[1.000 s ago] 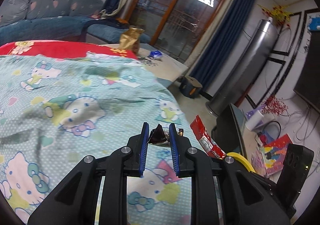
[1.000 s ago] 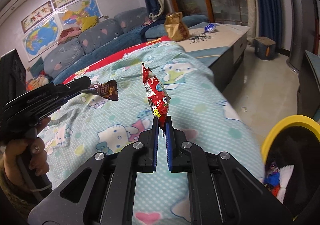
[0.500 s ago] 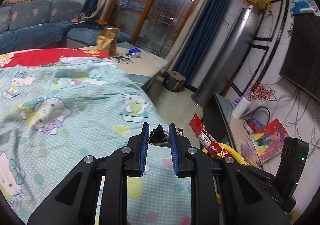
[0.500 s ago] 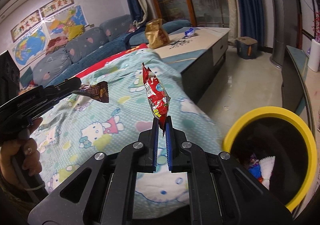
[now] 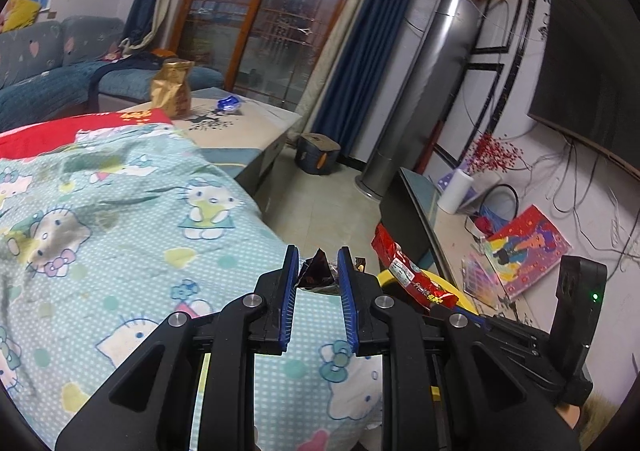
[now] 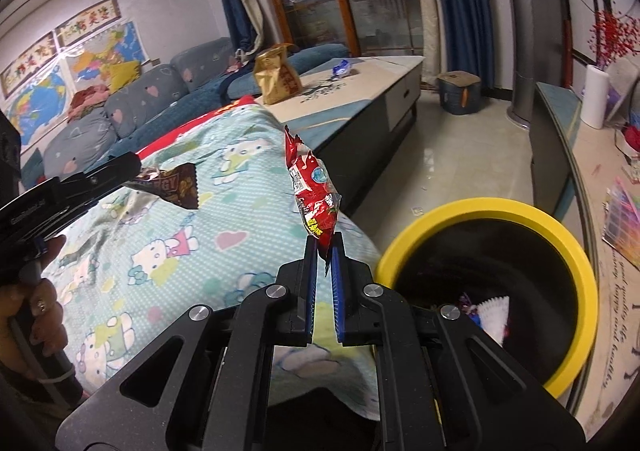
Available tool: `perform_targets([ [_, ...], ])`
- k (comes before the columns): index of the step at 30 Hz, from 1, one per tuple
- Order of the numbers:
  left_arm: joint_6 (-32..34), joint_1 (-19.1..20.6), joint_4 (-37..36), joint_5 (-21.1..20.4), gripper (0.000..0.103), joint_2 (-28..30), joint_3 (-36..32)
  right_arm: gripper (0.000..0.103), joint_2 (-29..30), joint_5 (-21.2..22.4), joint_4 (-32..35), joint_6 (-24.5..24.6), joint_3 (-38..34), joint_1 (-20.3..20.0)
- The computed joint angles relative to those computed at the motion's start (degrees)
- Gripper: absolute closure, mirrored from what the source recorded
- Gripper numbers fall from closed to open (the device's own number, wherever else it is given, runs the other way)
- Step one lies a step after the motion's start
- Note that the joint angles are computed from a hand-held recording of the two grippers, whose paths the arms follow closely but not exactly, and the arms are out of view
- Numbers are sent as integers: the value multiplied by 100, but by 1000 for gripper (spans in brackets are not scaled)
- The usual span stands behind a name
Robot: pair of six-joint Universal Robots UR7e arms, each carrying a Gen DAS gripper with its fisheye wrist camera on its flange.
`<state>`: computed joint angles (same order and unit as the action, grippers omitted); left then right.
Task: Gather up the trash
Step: 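Carry the brown wrapper and red chip bag over the yellow bin with both tools, then open both tools to drop the brown wrapper and red chip bag into the bin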
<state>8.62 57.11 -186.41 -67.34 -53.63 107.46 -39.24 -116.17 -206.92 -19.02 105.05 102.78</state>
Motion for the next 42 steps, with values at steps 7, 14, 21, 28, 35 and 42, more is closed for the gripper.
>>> perform_targets([
  [7, 173, -145, -77, -96, 84, 32, 91, 99, -214, -155, -238, 26, 278, -128],
  [14, 320, -279, -15, -200, 84, 107, 120, 99, -478, -376, -480, 54, 579, -284],
  [21, 432, -406, 42, -287, 84, 228, 148, 99, -645, -537, -672, 79, 792, -385],
  [28, 541, -486, 167, -343, 84, 365, 109, 99, -793, -602, -799, 134, 977, -518],
  [35, 649, -572, 300, -375, 84, 542, 23, 99, -920, -671, -856, 245, 1088, -640],
  [42, 758, -639, 422, -411, 84, 745, -51, 99, -1016, -707, -845, 405, 1161, -751],
])
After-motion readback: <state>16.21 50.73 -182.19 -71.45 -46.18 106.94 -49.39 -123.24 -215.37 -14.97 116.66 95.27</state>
